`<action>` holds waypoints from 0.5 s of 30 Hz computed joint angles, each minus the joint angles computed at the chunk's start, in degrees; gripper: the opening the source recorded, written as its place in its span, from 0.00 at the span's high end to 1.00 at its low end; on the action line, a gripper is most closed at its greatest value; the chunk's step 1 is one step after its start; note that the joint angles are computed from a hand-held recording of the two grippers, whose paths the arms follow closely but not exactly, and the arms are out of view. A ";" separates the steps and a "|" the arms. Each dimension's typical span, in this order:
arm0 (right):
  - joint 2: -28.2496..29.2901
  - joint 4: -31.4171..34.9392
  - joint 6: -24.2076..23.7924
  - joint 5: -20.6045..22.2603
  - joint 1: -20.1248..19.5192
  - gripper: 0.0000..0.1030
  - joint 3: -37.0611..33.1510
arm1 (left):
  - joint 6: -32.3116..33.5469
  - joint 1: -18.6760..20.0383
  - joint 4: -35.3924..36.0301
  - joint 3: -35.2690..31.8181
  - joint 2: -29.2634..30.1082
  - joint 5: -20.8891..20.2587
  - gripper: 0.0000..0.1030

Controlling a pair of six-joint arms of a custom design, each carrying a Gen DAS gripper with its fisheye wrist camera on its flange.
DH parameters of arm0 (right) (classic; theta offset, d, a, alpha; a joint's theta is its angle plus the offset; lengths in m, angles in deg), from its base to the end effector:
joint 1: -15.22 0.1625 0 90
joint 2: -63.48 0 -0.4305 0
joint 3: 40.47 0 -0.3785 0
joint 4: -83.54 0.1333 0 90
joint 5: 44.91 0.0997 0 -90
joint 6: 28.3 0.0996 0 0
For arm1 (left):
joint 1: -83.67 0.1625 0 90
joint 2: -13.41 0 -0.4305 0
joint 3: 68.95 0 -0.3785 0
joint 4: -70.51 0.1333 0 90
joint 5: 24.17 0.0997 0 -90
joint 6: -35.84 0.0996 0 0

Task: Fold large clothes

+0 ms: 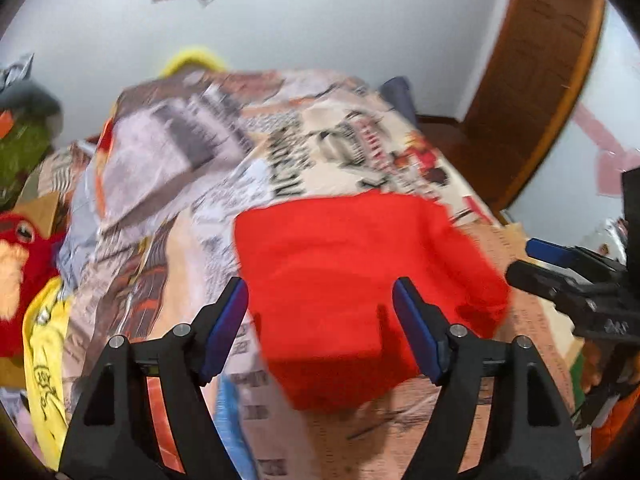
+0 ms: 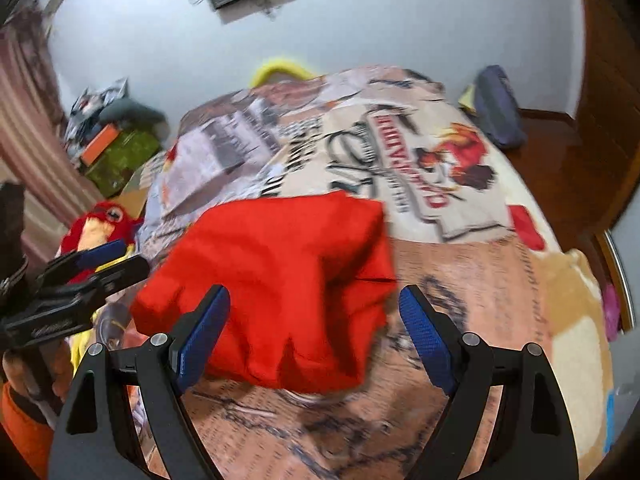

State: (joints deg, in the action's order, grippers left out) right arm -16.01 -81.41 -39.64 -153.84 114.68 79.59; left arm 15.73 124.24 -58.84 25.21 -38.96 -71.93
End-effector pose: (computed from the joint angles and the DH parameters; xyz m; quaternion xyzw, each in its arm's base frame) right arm 0.1820 -0.4781 0.3182 0.1223 -0.9356 0.2889 0.1619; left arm -0.3571 -0.5693 0.1733 0.2435 0.9003 -0.1891 0.3072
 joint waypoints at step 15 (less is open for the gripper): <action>7.11 8.88 1.25 3.16 -9.63 0.18 -1.93 | -0.47 4.01 -6.91 10.85 -3.53 -2.00 0.15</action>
State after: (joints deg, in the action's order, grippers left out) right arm -8.91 -72.54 -38.39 -150.68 105.05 77.65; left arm 15.26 128.25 -65.75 36.06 -42.49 -73.92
